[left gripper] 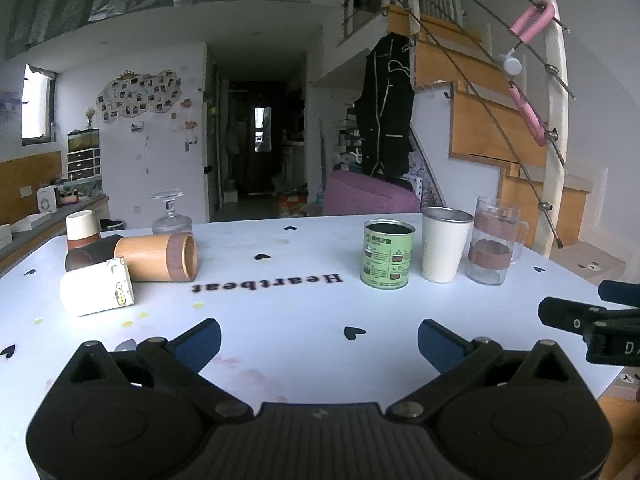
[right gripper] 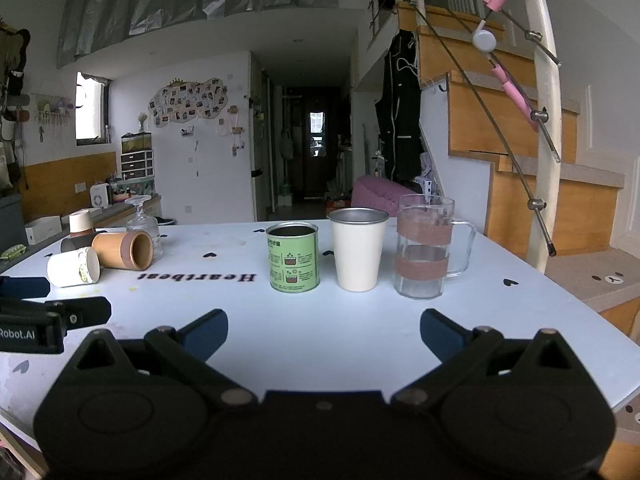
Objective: Flip cup upright
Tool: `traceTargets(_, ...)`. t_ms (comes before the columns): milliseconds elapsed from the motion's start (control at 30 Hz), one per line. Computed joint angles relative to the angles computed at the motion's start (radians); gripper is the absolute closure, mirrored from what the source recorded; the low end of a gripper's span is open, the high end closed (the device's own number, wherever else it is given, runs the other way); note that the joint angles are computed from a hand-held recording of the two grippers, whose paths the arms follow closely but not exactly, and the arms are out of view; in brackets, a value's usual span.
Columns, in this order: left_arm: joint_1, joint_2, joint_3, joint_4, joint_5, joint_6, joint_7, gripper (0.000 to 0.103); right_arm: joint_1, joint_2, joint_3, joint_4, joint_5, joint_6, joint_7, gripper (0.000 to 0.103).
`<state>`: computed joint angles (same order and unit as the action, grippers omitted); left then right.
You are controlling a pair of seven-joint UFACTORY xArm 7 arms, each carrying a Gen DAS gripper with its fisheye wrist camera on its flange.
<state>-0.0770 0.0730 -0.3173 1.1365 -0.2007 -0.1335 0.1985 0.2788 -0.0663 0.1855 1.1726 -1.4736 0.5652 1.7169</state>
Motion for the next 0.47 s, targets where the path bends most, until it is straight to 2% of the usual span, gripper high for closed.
traceTargets(100, -0.11, -0.002, 0.129, -0.001, 0.072, 0.001, -0.078, 0.0, 0.0, -0.001, 0.0, 0.0, 0.003, -0.001, -0.004, 0.0)
traceTargets(167, -0.154, -0.002, 0.182, -0.002, 0.114, 0.001, -0.122, 0.0, 0.0, -0.001, 0.0, 0.0, 0.004, -0.001, -0.005, 0.0)
traceTargets(233, -0.182, -0.002, 0.217, -0.002, 0.151, 0.001, -0.157, 0.0, 0.0, -0.001, 0.0, 0.0, 0.004, 0.0, -0.005, 0.0)
traceTargets(333, -0.185, -0.003, 0.226, -0.003, 0.18, 0.0, -0.187, 0.0, 0.0, -0.001, 0.0, 0.0, 0.005, 0.0, -0.006, 0.0)
traceTargets(400, -0.239, -0.004, 0.289, -0.005, 0.224, -0.002, -0.233, 0.0, 0.0, -0.001, 0.0, 0.0, 0.005, 0.0, -0.006, 0.0)
traceTargets(467, -0.232, -0.005, 0.284, -0.007, 0.24, -0.003, -0.247, 0.0, 0.0, -0.001, 0.0, 0.0, 0.005, 0.0, -0.006, 0.0)
